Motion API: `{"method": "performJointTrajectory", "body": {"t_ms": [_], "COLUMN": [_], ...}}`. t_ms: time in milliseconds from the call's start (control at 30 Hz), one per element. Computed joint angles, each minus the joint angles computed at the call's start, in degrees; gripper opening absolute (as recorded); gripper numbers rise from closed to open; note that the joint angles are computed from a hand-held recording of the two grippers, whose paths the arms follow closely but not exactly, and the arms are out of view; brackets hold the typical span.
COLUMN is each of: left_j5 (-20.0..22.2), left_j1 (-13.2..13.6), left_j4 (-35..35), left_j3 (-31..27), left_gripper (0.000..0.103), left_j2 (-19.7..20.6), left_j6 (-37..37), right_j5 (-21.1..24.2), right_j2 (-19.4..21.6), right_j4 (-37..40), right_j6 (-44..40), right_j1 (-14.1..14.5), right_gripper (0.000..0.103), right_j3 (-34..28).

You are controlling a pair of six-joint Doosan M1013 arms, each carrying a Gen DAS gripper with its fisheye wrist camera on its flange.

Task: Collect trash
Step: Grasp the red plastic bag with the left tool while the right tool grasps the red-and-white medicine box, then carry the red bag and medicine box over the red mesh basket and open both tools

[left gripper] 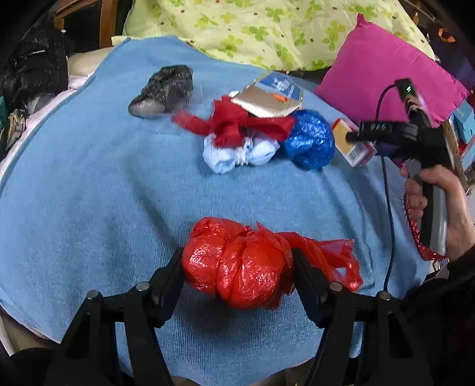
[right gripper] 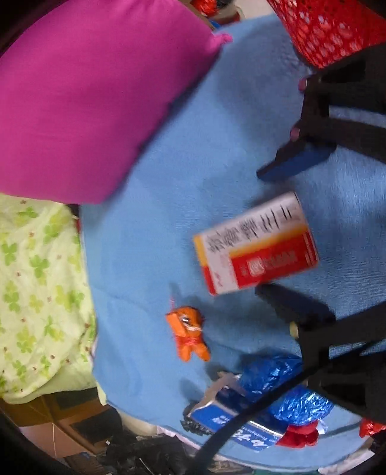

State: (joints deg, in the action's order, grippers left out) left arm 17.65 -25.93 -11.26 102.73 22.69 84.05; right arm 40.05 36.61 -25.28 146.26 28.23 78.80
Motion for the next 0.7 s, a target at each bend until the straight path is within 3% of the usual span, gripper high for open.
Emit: {"method": "performJointTrajectory", "body": {"t_ms": [167,300,400,533,600,700], "left_j5": [-3.0,-4.4,-5.5,-7.1,-7.7,-7.0], "left_j1": [-0.5,-0.7,-0.9,-2.3,-3.1,-4.6], "left_j4": [5.0,9.2,15.1,29.9,29.7,21.7], "left_j3": [0.6,0.8,0.4,-1.3,-2.8,-5.7], "left_gripper": [0.066,0.065,0.065,0.065,0.065,0.065], "left_j2": [-1.0,-2.1,-3.2,-4.0,-4.2,-3.8], "left_j6": [-3.3,-6.5,-11.2,-20.1,-15.8,-3.3], "right_j5": [-2.8,-5.0,-7.1,-6.0,-3.1,1.4], "right_j2": [-0.9,-2.7,-5.4,-11.1,-14.4,-20.0], "right_j4": [-1.5,-9.1,-17.6,-33.3,-39.8,-43.7], "right_j6": [1.6,7.2,15.5,32.0,38.9,46.2], "right_j1": [0.6,1.9,3.2,6.5,8.7,10.5], "right_gripper": [0.06,0.059,0.06,0.059,0.059,0.06], "right_j3": [1.3,3.0,5.9,11.2,14.0,19.1]}}
